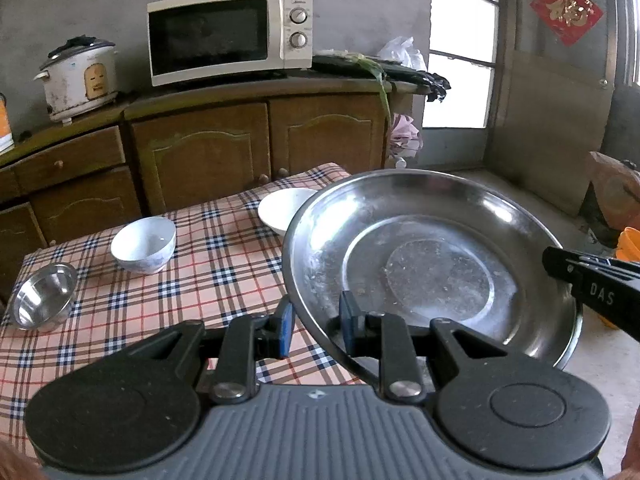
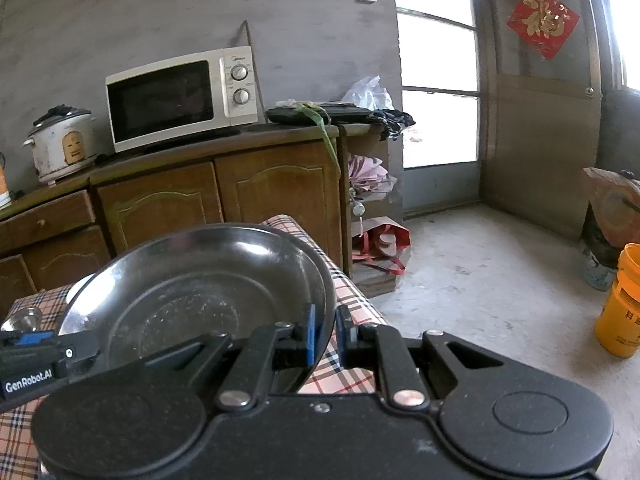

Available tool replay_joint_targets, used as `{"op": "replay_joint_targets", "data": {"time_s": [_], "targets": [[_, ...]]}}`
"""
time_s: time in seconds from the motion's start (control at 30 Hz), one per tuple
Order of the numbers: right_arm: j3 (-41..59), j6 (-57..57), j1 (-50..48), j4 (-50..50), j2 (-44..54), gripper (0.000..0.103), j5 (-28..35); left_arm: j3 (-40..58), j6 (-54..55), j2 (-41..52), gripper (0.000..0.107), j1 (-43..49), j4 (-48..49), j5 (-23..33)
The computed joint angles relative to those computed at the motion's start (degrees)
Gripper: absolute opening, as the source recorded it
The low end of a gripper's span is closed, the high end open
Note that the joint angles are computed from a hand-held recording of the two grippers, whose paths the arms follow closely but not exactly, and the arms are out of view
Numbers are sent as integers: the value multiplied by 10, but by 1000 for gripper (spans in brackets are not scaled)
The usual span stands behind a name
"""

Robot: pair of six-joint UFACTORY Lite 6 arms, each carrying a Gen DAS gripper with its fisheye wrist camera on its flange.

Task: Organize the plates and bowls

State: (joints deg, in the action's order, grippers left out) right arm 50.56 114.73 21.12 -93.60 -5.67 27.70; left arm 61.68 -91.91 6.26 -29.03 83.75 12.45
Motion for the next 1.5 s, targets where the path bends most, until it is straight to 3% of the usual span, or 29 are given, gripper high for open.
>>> {"op": "replay_joint_targets", "data": {"time_s": [1.5], "targets": [[35,-20,77,17,54,16,4,-96,-69,-77,24,40,68,21]]}}
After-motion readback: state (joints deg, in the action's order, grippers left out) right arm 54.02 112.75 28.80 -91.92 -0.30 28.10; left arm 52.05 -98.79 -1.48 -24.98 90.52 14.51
